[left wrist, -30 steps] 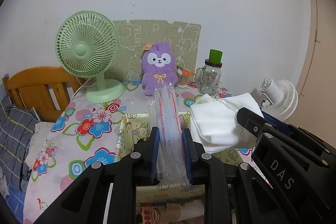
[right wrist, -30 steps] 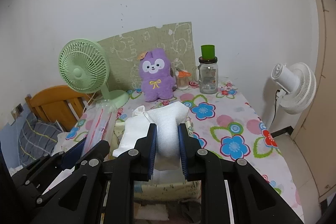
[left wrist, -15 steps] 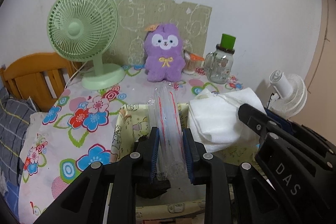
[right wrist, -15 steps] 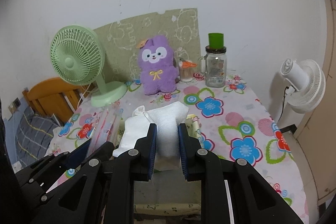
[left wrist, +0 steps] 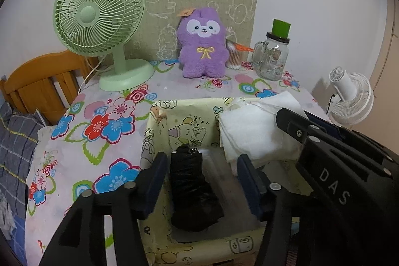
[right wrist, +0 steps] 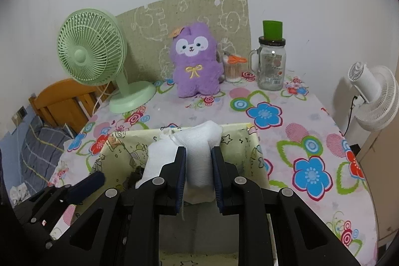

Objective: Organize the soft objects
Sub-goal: 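Open the right tool to drop the towel into the basket while the left tool releases the bag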

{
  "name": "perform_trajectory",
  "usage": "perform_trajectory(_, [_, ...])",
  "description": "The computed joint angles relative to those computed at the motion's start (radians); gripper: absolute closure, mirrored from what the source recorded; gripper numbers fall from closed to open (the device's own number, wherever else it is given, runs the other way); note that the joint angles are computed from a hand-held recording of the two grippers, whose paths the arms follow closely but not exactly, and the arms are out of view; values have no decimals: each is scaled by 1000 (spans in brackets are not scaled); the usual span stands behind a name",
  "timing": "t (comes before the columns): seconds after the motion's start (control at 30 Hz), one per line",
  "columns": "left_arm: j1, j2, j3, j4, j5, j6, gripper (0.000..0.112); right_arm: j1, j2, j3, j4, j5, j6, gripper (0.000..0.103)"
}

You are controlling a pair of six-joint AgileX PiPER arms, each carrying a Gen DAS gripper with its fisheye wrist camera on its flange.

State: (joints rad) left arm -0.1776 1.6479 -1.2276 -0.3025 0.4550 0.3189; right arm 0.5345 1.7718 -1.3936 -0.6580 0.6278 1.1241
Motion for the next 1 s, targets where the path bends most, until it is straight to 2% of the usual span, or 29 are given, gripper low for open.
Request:
perform_trajectory(0.07, [-2,0,-1,0,-1,3,47,-3,14,-10,15,5,-15,76])
perform_trajectory(0.13, [-6,1,0,6,-5,4,40,-10,26,-23,47,11,-45,64])
perform_trajectory(0.2, [-10,1,2,0,-8,16,34,-21,26,-21,91,-9,-88,34])
perform_trajectory(0.27, [-11,2,1,-8,-8,23,31,-14,19,-8,68,-24,-69,28])
perform_trajectory(0.37, [-4,1,3,-57,-5,67,29,5,16,-11,17,-2,-41,19])
perform_trajectory(0.57, [-11,-32,29,-85,-25,94,18,17,-11,11,-14,12,-13,10])
perform_trajectory(0.77, [-25,-70,49,25,-31,-14,15,24,-49,46,-9,-14,-2,9])
perform_trajectory(0.83, [-28,-82,57,77,-39,-63,14,34,-55,49,-25,-7,8,9])
perform_trajectory(1.0, [-23,-114,81,101,-47,-81,10,58,-68,45,-48,19,6,9])
